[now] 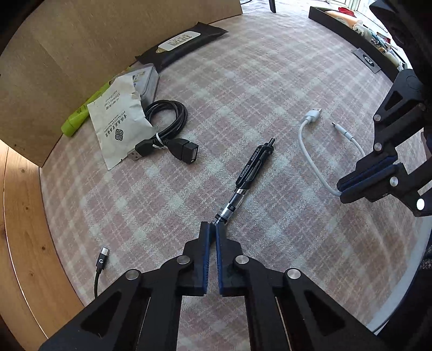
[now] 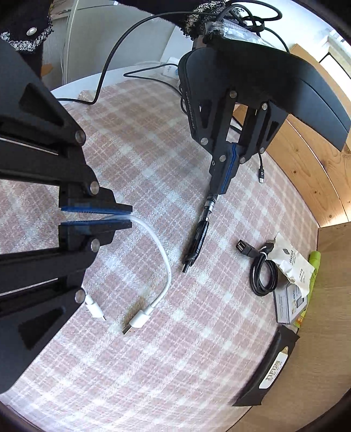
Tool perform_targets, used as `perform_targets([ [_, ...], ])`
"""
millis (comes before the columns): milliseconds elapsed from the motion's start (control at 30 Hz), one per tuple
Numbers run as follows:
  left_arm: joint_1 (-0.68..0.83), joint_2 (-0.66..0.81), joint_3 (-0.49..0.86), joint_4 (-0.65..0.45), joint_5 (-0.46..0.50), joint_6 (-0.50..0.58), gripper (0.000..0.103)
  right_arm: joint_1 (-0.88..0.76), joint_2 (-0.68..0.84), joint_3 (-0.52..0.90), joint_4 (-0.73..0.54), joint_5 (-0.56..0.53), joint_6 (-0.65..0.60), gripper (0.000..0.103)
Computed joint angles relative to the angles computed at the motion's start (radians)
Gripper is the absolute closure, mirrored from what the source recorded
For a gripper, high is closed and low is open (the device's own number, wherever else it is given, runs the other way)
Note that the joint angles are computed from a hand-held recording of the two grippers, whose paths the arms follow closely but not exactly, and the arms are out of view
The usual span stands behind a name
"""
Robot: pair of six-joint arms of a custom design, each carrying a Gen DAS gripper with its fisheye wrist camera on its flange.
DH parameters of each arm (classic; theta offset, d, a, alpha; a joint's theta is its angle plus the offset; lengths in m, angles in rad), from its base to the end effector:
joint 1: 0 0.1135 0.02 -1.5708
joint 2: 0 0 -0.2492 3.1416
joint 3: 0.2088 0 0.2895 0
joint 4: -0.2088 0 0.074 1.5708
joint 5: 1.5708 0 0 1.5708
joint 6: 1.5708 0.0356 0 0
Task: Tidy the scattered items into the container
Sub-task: 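Grasp the black pen with the left tool while the right tool grasps the white cable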
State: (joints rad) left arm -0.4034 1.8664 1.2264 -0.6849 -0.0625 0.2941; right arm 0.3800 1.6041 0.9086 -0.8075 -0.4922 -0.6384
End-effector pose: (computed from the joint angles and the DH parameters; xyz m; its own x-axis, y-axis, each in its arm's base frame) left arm 0.3524 -0.1480 0.1247 -0.7442 0.6322 -0.2154 0.6202 0.7739 0.1285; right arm 0.2643 0.1237 0.1220 -0.5315 -0.7778 -0.3354 -0.8385 0.4272 0.3382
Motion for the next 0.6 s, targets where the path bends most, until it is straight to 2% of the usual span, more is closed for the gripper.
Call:
perform_targets([
  [67, -0.025, -0.008, -0.008, 0.022, -0.066, 0.001, 0.085, 0.008, -0.032, -0.027, 0.004, 0.007, 0.018, 0.099],
  [100, -0.037, 0.001, 0.004, 0.019, -0.081, 0.006, 0.080, 0.014, -0.039, -0.035, 0.013, 0.012, 0.029, 0.099],
  [167, -0.058, 0.024, 0.030, 0.016, -0.074, 0.018, 0.061, 0.014, -0.037, -0.039, 0.015, 0.007, 0.042, 0.099],
  [233, -0.081, 0.060, 0.059, 0.008, -0.066, 0.043, 0.057, -0.006, -0.027, -0.027, -0.002, 0.001, 0.031, 0.099],
  [267, -0.093, 0.086, 0.080, -0.007, -0.072, 0.050, 0.060, -0.006, -0.030, -0.031, 0.001, 0.003, 0.031, 0.099],
  [300, -0.097, 0.084, 0.079, 0.010, -0.054, 0.052, 0.068, -0.009, -0.033, -0.034, 0.004, 0.005, 0.030, 0.099],
  [333, -0.099, 0.095, 0.095, 0.000, -0.054, 0.037, 0.086, -0.013, -0.036, -0.036, 0.003, 0.002, 0.029, 0.099],
  [400, -0.114, 0.105, 0.110, -0.011, -0.070, -0.012, 0.088, -0.046, -0.062, -0.045, -0.017, -0.014, 0.011, 0.099],
  [500, -0.068, 0.098, 0.110, -0.023, -0.016, -0.034, 0.092, -0.090, -0.087, -0.043, -0.046, -0.058, -0.005, 0.099],
  [600, -0.049, 0.031, 0.063, -0.003, -0.008, -0.120, 0.093, -0.143, -0.110, -0.032, -0.083, -0.102, -0.029, 0.099],
])
